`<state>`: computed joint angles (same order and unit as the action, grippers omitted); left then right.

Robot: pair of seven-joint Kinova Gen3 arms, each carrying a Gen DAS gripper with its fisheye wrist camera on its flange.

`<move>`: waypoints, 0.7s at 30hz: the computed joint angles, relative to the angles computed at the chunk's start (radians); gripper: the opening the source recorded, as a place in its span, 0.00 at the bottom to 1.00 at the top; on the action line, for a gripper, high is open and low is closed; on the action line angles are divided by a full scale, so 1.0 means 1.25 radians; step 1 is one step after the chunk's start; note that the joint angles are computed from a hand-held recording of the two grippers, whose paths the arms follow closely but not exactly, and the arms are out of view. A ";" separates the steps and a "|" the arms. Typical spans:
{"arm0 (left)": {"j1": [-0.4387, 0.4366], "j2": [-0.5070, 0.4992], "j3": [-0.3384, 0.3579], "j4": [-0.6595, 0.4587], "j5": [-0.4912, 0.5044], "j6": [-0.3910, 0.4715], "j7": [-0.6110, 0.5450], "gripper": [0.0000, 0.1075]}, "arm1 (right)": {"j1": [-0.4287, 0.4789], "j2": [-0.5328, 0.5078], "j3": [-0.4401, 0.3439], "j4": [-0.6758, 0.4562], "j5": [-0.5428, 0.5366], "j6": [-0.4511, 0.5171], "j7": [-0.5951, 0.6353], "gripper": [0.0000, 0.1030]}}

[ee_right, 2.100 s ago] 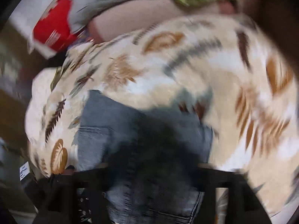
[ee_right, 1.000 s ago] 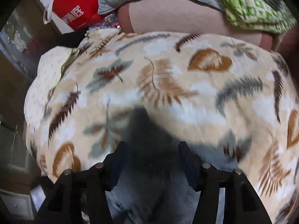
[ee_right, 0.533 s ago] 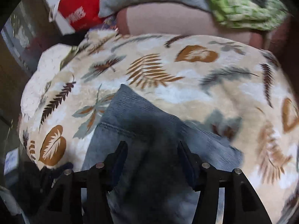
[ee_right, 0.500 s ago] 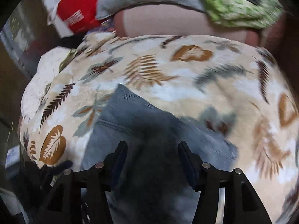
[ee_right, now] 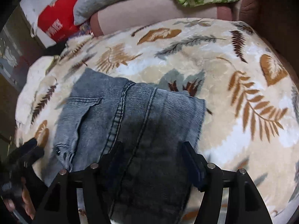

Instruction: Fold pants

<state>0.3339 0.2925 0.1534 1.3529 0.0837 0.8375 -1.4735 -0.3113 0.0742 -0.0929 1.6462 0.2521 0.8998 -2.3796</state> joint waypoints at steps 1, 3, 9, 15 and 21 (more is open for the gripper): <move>0.012 0.011 -0.005 -0.016 -0.020 0.008 0.009 0.94 | -0.016 -0.021 0.011 0.021 0.007 -0.015 -0.020 0.66; 0.035 0.043 -0.010 -0.055 -0.062 0.043 0.032 0.94 | -0.083 -0.048 0.071 0.054 0.018 -0.041 -0.051 0.66; 0.085 0.092 -0.029 -0.075 -0.133 0.077 0.054 0.96 | -0.249 -0.033 0.291 0.094 -0.101 -0.070 0.037 0.76; 0.041 0.070 -0.017 -0.077 -0.071 0.072 0.026 0.95 | -0.425 -0.140 0.513 0.196 -0.131 -0.202 -0.010 0.76; -0.049 0.095 0.021 -0.100 0.078 0.119 -0.039 0.95 | -0.580 -0.263 0.736 0.344 -0.326 -0.381 0.077 0.76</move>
